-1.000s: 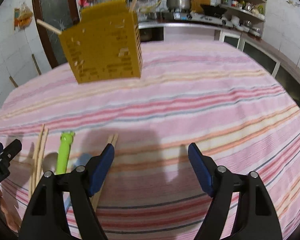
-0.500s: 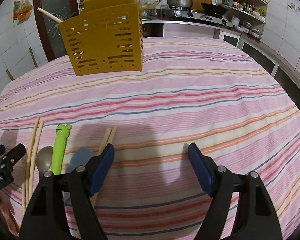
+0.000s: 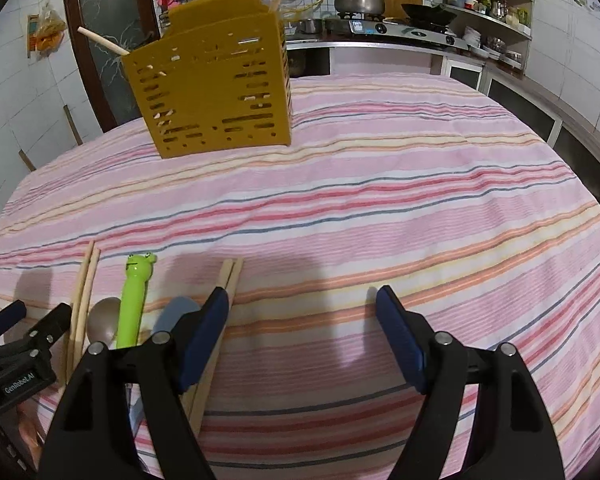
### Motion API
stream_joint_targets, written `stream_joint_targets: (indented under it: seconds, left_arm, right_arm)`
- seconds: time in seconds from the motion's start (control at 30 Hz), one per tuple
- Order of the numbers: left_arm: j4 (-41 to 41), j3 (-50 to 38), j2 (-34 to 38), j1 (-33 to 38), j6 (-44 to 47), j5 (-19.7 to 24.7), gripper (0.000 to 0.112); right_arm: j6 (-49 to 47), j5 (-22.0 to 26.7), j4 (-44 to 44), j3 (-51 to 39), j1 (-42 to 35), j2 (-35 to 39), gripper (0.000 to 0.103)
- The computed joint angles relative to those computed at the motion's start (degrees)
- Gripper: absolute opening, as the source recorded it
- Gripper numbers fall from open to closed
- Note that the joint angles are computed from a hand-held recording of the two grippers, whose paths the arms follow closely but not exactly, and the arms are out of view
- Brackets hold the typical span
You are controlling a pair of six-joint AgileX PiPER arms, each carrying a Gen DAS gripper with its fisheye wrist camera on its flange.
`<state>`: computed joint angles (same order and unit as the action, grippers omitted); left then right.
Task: Organize utensils
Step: 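Move both tools back down to the remaining chopsticks, then close the right tool on a chopstick while the left tool grasps another chopstick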
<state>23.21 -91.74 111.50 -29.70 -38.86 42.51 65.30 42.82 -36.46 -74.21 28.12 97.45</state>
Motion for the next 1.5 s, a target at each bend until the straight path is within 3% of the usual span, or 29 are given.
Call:
stream_joint_targets:
  seconds: [0.43,0.53,0.67,0.77,0.83,0.93,1.1,1.33,1.5]
  left_arm:
    - [0.7,-1.4,1.0,-0.6,0.2,2.0,0.098]
    - [0.3,-1.8,1.3,-0.6,0.5,2.2,0.098]
    - [-0.3,-3.4,2.1,-0.4,0.4,3.0,0.098]
    - [-0.4,-5.6,3.3,-0.6,0.2,4.2,0.088]
    - [-0.9,-6.9,3.9,-0.8,0.5,4.7,0.08]
    - [-0.9,-9.1,5.0,-1.5,1.0,6.0,0.067]
    - [-1.9,-13.2,6.9,-3.0,3.4,8.8,0.034]
    - [-3.9,-15.6,8.2,-2.5,5.3,9.5,0.028]
    - [-5.5,-14.7,7.6,-1.5,5.8,8.3,0.016]
  right_arm:
    - [-1.6,8.5,-0.5,-5.2,4.3,3.6,0.073]
    - [-3.1,7.4,0.8,-5.9,3.6,4.1,0.061]
    - [-4.7,6.1,1.6,-6.3,3.4,4.2,0.033]
    - [-6.8,4.5,2.8,-6.4,2.8,4.1,0.017]
    - [-8.4,4.6,3.0,-7.1,2.4,4.5,0.013]
    - [-10.0,3.9,4.4,-7.6,1.3,4.7,0.012]
    - [-9.9,2.9,4.3,-7.4,1.0,4.7,0.011]
    - [-10.4,1.6,5.2,-7.5,0.1,5.1,0.011]
    - [-9.7,0.6,5.0,-6.7,0.0,4.4,0.01]
